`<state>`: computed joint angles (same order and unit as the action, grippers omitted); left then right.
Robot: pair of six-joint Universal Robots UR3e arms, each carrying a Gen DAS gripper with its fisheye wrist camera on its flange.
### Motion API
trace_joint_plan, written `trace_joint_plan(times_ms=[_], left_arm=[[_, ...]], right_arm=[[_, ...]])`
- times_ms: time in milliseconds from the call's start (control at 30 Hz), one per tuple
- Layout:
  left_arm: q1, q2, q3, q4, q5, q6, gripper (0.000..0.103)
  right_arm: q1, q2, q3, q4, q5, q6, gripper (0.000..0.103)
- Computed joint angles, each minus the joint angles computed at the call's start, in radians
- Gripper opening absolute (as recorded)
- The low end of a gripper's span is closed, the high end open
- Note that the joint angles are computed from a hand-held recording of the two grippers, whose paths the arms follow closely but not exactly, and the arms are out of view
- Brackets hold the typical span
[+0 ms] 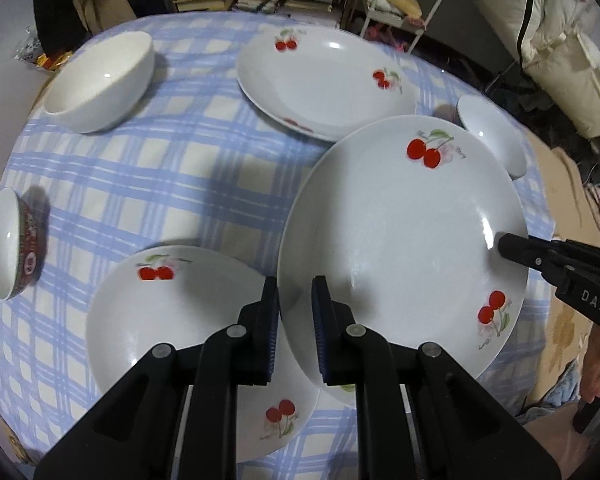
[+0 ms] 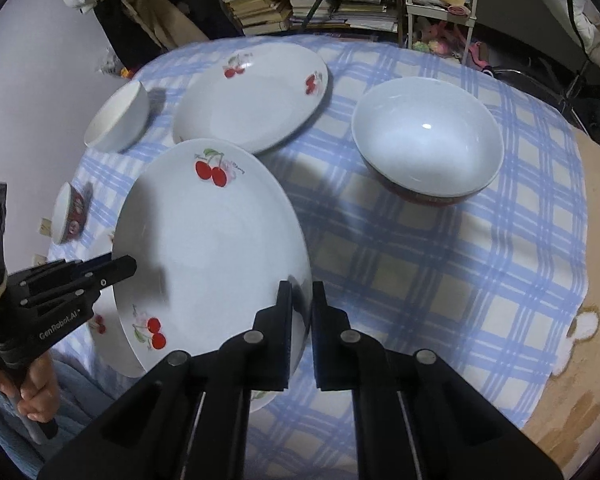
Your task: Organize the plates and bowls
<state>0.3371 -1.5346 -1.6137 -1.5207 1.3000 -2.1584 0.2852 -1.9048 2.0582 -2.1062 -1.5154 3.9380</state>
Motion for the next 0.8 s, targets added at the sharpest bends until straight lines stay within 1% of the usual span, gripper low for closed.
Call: trace_joint_plan(times_ms=[100,233,367,500,533,633,800], left_arm=[[0.029,0.026,0.030,-0.047,-0.018,0.027,0.016],[0.081,0.044,0.076,-0.090,-0.025,0.064,0.016],[0.157,0.021,0.164,-0.161,-0.040,0.100,0.016],[0.253,0.011,0.241,-0.225,-0.060,0.173,0.016],[0.273,0.005,0.259,-0.240,-0.061,0.187,0.016],[0.339,-0.016,0.306,-0.276,-0.069,0.218,0.018],[0.432,-0.039,0.335,-0.300,-0.067,0.270,0.019]], right_arm=[[0.029,0.000,-0.030,0.008,-0.025,0.032,0.010],[0.090,0.070,-0.118,0.000,-0.058,0.074,0.010],[0.162,0.174,-0.240,-0.011,-0.093,0.106,0.010],[0.211,0.266,-0.333,-0.038,-0.103,0.115,0.010],[0.232,0.308,-0.380,-0.037,-0.111,0.108,0.010],[0.270,0.390,-0.468,-0.038,-0.117,0.101,0.010],[0.325,0.513,-0.601,-0.041,-0.132,0.117,0.010]])
